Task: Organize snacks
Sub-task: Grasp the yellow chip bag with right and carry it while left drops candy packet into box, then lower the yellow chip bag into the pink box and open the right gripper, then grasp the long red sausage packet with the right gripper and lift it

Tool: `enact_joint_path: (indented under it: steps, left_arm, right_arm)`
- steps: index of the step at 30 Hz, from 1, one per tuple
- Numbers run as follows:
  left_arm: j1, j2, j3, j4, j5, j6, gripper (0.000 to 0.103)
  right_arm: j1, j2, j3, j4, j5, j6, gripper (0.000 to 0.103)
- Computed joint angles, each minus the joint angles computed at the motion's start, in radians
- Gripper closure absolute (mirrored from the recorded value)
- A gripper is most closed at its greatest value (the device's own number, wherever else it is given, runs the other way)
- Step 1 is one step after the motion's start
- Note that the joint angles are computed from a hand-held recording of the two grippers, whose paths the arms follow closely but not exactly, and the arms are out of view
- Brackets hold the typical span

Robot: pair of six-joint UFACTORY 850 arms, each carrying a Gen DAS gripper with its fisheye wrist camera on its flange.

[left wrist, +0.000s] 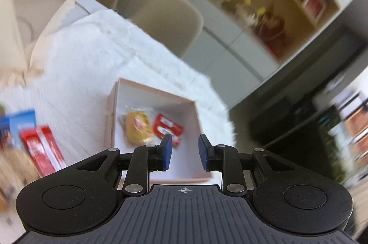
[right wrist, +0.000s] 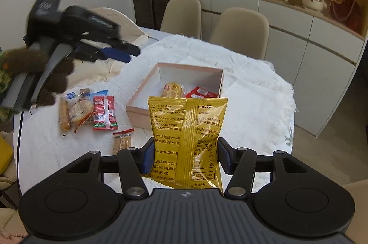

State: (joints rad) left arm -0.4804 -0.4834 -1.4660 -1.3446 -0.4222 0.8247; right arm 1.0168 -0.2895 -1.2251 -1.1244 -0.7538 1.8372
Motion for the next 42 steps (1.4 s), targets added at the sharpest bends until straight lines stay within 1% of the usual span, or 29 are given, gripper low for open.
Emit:
enact_joint_path:
  steps: [1,2,3,4,6,7,9,10,11,12,13,14,15,17,19,22,23,29,31,32,35,37,39,40,42]
  left_arm:
    - [0.004,0.041,0.063,-0.068,0.011,0.064,0.074]
    - [0.007,0.061,0.096,-0.094,0.023,0.089,0.074]
    - [0.009,0.091,0.139,-0.079,0.034,0.072,0.074]
    - [0.011,0.103,0.167,-0.037,0.033,0.021,0.074]
    - [0.022,0.107,0.211,0.036,0.010,-0.090,0.074]
    - [0.024,0.105,0.230,0.043,0.005,-0.119,0.074]
    - [0.027,0.108,0.278,0.010,0.007,-0.125,0.074]
    - [0.025,0.113,0.299,0.017,0.021,-0.150,0.074]
    - [0.023,0.121,0.319,0.050,0.047,-0.194,0.074]
    - [0.024,0.128,0.338,0.074,0.068,-0.217,0.074]
    - [0.026,0.142,0.362,0.097,0.093,-0.234,0.074]
    - [0.034,0.150,0.380,0.110,0.109,-0.240,0.074]
    - [0.043,0.160,0.397,0.133,0.121,-0.259,0.074]
    - [0.069,0.181,0.434,0.149,0.132,-0.278,0.074]
    - [0.094,0.188,0.452,0.161,0.138,-0.308,0.074]
    - [0.111,0.192,0.460,0.125,0.146,-0.289,0.074]
    - [0.117,0.198,0.463,0.113,0.140,-0.272,0.074]
    - [0.112,0.185,0.425,0.065,0.119,-0.193,0.074]
    - [0.108,0.183,0.421,0.074,0.131,-0.202,0.074]
    - [0.104,0.182,0.421,0.100,0.143,-0.231,0.074]
    - [0.115,0.194,0.439,0.178,0.158,-0.312,0.074]
    - [0.135,0.208,0.460,0.245,0.162,-0.383,0.074]
    - [0.155,0.224,0.483,0.278,0.171,-0.411,0.074]
    - [0.165,0.231,0.494,0.283,0.176,-0.419,0.074]
    - [0.192,0.243,0.519,0.245,0.175,-0.398,0.074]
  right_arm:
    - [-0.003,0.005,0.001,-0.006,0.003,0.005,0.048]
    - [-0.011,0.011,-0.002,-0.010,0.010,0.006,0.048]
    - [-0.018,0.009,-0.013,-0.015,0.014,0.011,0.048]
    - [-0.032,0.010,-0.026,-0.026,0.021,0.008,0.048]
    - [-0.066,-0.005,-0.079,-0.043,0.029,-0.031,0.048]
    - [-0.091,-0.028,-0.129,-0.032,0.030,-0.079,0.048]
    - [-0.156,-0.099,-0.266,0.058,0.039,-0.224,0.046]
    - [-0.188,-0.140,-0.337,0.117,0.047,-0.310,0.039]
    - [-0.214,-0.185,-0.412,0.183,0.038,-0.408,0.032]
    - [-0.227,-0.227,-0.477,0.215,0.000,-0.464,0.031]
    - [-0.231,-0.261,-0.524,0.215,-0.045,-0.478,0.031]
    - [-0.234,-0.277,-0.540,0.213,-0.060,-0.478,0.031]
    - [-0.236,-0.278,-0.535,0.217,-0.045,-0.471,0.031]
    - [-0.244,-0.263,-0.488,0.246,0.037,-0.451,0.028]
    - [-0.243,-0.277,-0.473,0.295,0.070,-0.464,0.028]
    - [-0.228,-0.322,-0.474,0.362,0.069,-0.516,0.028]
    - [-0.222,-0.332,-0.464,0.385,0.082,-0.533,0.028]
    - [-0.176,-0.386,-0.423,0.513,0.202,-0.601,0.028]
    - [-0.156,-0.411,-0.435,0.532,0.232,-0.629,0.028]
    - [-0.148,-0.420,-0.442,0.548,0.247,-0.651,0.028]
    - [-0.135,-0.480,-0.515,0.616,0.269,-0.759,0.028]
    - [-0.126,-0.533,-0.597,0.626,0.245,-0.808,0.028]
    - [-0.119,-0.580,-0.672,0.621,0.224,-0.841,0.028]
    - [-0.117,-0.606,-0.714,0.623,0.212,-0.860,0.027]
    - [-0.112,-0.660,-0.798,0.619,0.191,-0.886,0.026]
